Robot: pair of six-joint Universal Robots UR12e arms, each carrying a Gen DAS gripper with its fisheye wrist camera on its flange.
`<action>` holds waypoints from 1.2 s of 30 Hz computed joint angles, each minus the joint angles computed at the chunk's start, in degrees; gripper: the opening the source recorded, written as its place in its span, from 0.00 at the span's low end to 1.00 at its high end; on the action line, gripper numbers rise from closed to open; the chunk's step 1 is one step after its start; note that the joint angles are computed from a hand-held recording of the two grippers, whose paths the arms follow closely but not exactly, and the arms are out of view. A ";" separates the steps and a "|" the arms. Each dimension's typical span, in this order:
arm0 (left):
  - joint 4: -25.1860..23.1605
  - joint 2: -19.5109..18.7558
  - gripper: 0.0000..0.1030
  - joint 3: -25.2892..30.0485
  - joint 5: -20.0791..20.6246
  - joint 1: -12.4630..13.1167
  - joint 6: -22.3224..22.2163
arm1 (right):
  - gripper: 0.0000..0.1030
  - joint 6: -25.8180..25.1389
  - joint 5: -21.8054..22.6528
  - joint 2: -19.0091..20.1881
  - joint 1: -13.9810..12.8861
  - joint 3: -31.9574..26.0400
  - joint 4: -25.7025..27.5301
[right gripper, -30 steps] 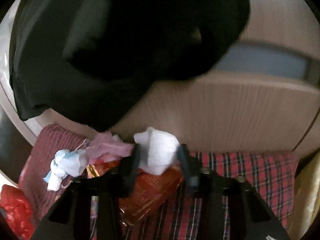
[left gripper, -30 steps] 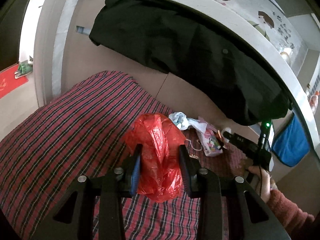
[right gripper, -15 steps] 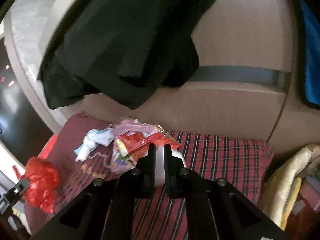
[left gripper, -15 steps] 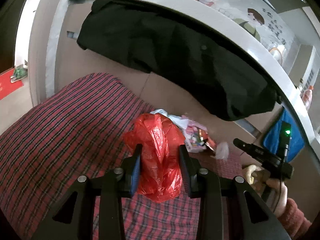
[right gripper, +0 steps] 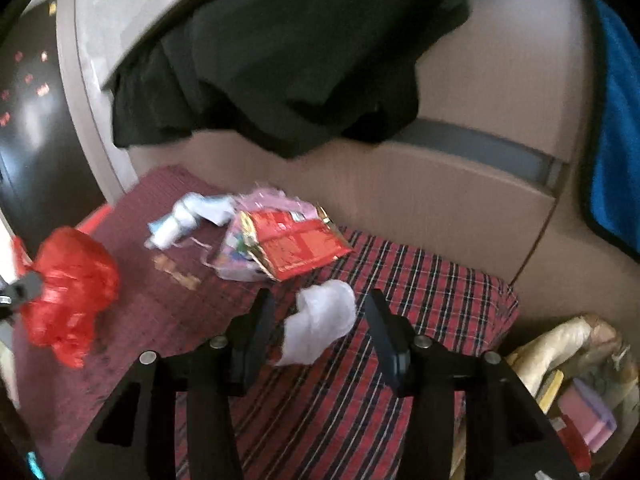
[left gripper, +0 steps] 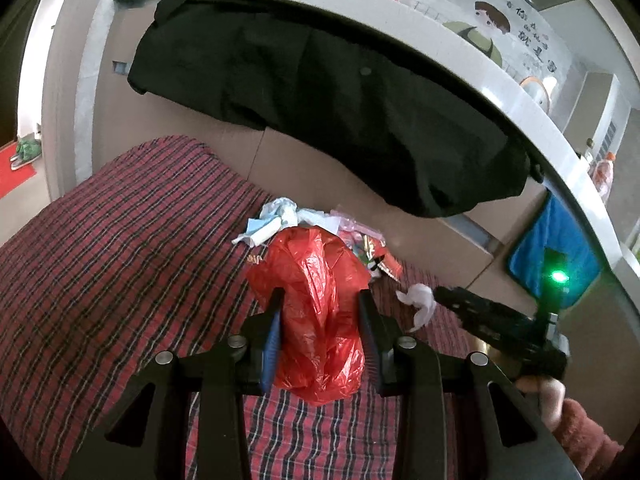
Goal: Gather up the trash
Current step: 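Grasp the white tissue with the right gripper while the left gripper lifts the red bag, then carry the red bag and tissue over the bin and open both grippers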
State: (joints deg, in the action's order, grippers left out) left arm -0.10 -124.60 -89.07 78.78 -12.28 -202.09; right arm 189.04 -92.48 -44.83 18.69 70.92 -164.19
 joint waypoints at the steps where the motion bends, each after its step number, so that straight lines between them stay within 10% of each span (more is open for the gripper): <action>1: -0.34 -0.12 0.35 0.13 0.35 -0.09 0.31 | 0.43 0.27 -0.36 0.90 0.02 -1.22 1.06; 8: -1.62 -0.47 0.35 0.47 3.04 -0.69 1.32 | 0.21 5.14 -0.61 3.91 -0.52 -5.91 8.64; 18: 0.74 -0.27 0.35 1.38 6.92 -3.85 4.14 | 0.19 2.40 2.08 -5.02 -0.72 6.92 -5.94; 36: 4.21 -1.74 0.35 6.88 12.90 -12.99 13.86 | 0.20 -2.04 -7.69 -17.57 -1.79 25.71 -25.68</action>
